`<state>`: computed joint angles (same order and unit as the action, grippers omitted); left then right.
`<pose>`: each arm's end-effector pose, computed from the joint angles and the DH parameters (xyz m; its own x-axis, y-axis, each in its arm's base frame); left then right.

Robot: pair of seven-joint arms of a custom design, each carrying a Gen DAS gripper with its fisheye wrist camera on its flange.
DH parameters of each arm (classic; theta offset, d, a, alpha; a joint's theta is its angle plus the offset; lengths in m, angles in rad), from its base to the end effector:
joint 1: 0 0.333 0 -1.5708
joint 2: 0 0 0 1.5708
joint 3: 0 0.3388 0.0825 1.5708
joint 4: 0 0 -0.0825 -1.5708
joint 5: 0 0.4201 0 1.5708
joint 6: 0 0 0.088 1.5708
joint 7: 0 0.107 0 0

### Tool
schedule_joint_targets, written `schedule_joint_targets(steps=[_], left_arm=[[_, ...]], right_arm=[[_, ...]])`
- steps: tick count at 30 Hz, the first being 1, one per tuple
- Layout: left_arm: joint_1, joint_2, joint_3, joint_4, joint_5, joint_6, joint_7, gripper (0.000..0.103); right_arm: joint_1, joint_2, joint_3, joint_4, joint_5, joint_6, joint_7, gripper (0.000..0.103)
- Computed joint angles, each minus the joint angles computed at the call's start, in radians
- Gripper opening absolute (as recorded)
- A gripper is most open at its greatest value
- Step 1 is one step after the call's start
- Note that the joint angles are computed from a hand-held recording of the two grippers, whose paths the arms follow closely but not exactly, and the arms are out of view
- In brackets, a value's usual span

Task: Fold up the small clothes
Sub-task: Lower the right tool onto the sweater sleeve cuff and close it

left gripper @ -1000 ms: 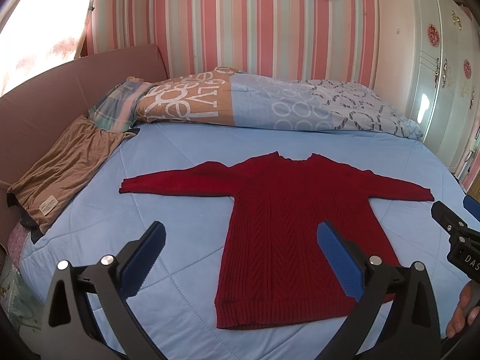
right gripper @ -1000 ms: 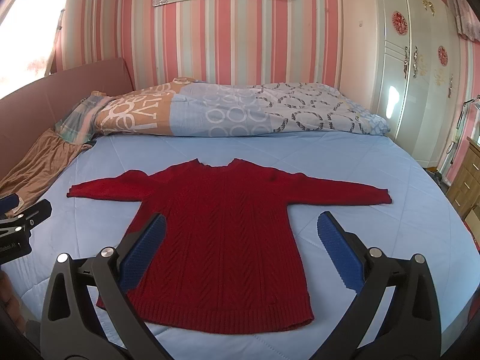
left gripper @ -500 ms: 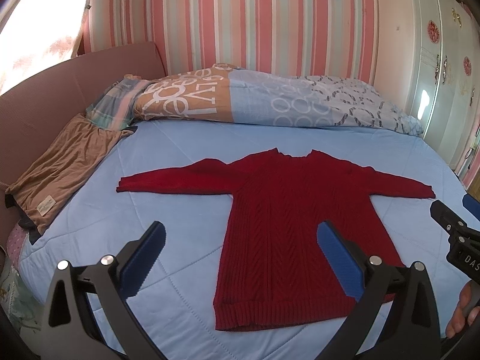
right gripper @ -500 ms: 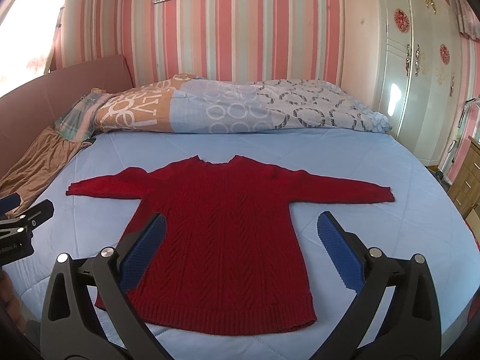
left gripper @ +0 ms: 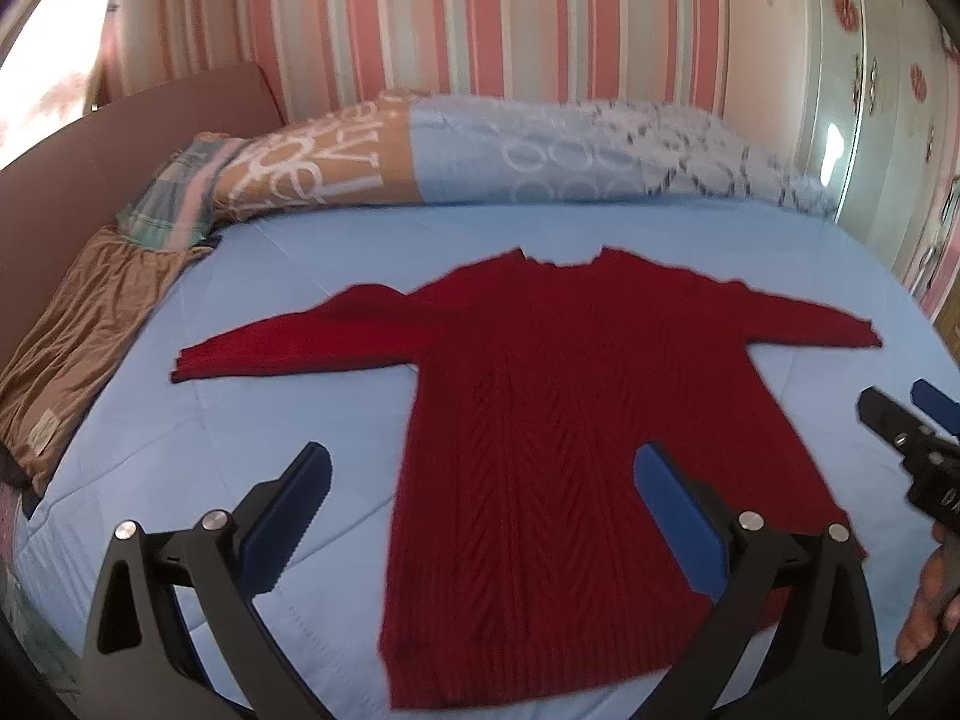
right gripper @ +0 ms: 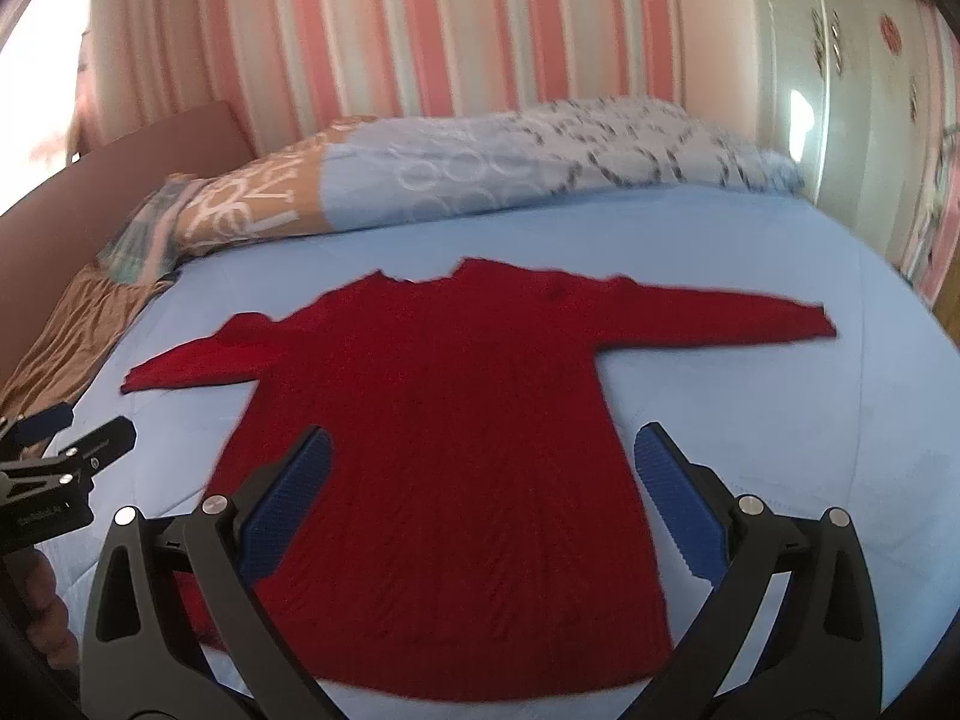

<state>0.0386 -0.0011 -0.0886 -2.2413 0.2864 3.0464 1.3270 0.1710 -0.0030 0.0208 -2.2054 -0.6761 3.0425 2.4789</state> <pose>0.5971 -0.0518 0.4629 -0.0590 -0.9971 -0.0486 -0.6867 0.0758 -0.7229 0.5775 0.1612 0.4710 -0.0082 -0.9905 -0.1370 -0.6551 0.1089 -0.7476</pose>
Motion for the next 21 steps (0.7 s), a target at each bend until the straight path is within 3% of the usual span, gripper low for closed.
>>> schedule_joint_targets(steps=[2, 8, 11, 14, 18, 21], left_arm=[[-0.006, 0.064, -0.027, 0.054, -0.152, -0.016, 0.145, 0.101], [-0.034, 0.242, -0.055, 0.262, -0.244, -0.131, 0.239, 0.101], [-0.064, 0.322, -0.061, 0.385, -0.26, -0.182, 0.239, 0.101], [-0.136, 0.409, -0.025, 0.515, -0.206, -0.227, 0.171, 0.101], [-0.175, 0.538, -0.046, 0.718, -0.217, -0.332, 0.138, 0.101], [-0.25, 0.63, -0.003, 0.858, -0.146, -0.362, 0.081, 0.101]], right_arm=[[-0.012, 0.035, -0.014, 0.015, 0.069, 0.005, -0.054, 0.099], [-0.022, 0.111, -0.059, 0.078, 0.194, -0.046, -0.17, 0.098], [-0.028, 0.154, -0.079, 0.134, 0.262, -0.096, -0.238, 0.098], [-0.052, 0.202, -0.092, 0.2, 0.336, -0.142, -0.31, 0.098], [-0.115, 0.27, -0.087, 0.299, 0.476, -0.203, -0.464, 0.097], [-0.162, 0.319, -0.079, 0.375, 0.57, -0.263, -0.571, 0.093]])
